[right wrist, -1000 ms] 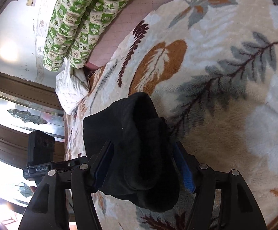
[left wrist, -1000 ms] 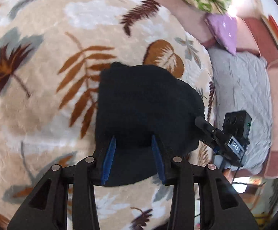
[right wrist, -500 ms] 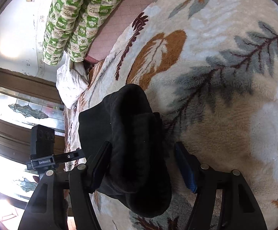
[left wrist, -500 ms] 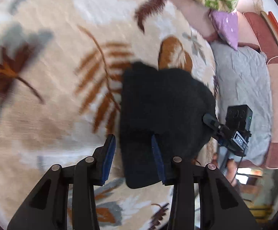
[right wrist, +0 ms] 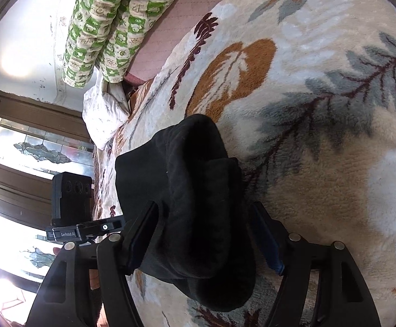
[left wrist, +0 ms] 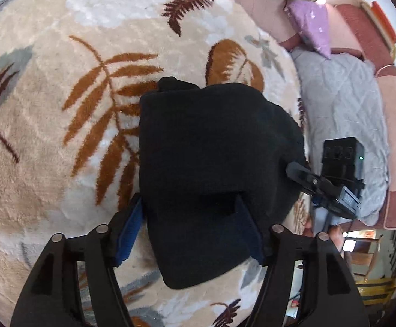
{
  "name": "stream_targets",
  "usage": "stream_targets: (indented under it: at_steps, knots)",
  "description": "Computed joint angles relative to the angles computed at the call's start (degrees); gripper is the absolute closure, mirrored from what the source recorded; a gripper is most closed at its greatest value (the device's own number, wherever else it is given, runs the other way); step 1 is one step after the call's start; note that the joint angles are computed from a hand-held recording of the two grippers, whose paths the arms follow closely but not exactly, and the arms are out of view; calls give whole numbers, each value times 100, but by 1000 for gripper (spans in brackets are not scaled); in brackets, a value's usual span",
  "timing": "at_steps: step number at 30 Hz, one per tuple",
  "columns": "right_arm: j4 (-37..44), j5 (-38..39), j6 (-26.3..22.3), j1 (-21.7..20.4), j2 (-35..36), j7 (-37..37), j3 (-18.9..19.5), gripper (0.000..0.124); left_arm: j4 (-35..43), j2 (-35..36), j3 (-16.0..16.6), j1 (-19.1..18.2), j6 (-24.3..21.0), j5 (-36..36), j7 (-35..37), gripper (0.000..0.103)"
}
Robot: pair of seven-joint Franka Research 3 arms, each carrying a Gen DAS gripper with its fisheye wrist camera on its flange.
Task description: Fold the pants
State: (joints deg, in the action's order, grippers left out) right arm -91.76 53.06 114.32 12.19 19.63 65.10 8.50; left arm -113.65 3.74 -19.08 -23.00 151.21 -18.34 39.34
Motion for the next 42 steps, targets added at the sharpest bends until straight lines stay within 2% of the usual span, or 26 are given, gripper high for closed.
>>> stream_targets:
  at_steps: [6, 9, 12, 13, 14, 15, 17, 18, 20, 22, 25, 29, 34, 37, 40, 42]
  knots:
    - [135, -207, -153, 32, 83, 189, -15, 50, 200, 172, 39, -28, -113, 392, -670, 25]
    - [138, -226, -167, 30, 100, 240, -13, 50, 246, 241, 52, -64, -66, 705, -1063, 24]
    - [134, -577, -58, 160, 47, 306, -39, 51, 267, 262, 61, -101, -53, 1050, -1393, 24]
    - [100, -696, 33, 212, 5, 341, -49, 54, 265, 256, 60, -109, -75, 1131, -1493, 33]
    - [28, -830, 164, 268, -63, 352, -63, 64, 246, 251, 43, -103, -52, 1111, -1522, 47]
    - [-50, -923, 259, 298, -126, 266, -62, 76, 219, 232, 28, -98, -31, 1086, -1545, 51]
    - [-261, -844, 440, 300, -267, 98, -38, 82, 98, 113, 37, -121, 55, 1252, -1720, 66]
    - [-383, -786, 556, 304, -355, 49, -35, 86, -8, 27, 32, -118, 137, 1226, -1776, 70]
    - [-669, -572, 767, 300, -579, -110, -16, 88, -339, -175, -16, -82, 515, 701, -1573, 79]
    - [-867, -374, 834, 296, -745, -197, -25, 90, -526, -305, -19, -105, 700, 406, -1463, 80]
    - [-1131, -135, 888, 349, -1001, -222, -39, 90, -669, -469, -6, -174, 689, 345, -1440, 80]
    - [-1417, 218, 1010, 448, -1246, -152, -59, 91, -1177, -946, 74, -308, 1044, -147, -1297, 80]
    - [-1394, 342, 1040, 762, -1356, -55, 61, 91, -2063, -2085, 257, -367, 795, 215, -1806, 80]
    - [-1258, 508, 1216, 1046, -1237, -26, 228, 91, -2711, -2877, 474, -437, 604, 303, -2008, 80]
    - [-1160, 579, 1534, 1314, -1062, -5, 371, 90, -3034, -3349, 759, -473, 72, 425, -1910, 80]
    - [-1173, 263, 2008, 1561, -961, 100, 455, 86, -3138, -3488, 981, -526, -435, 457, -1609, 77]
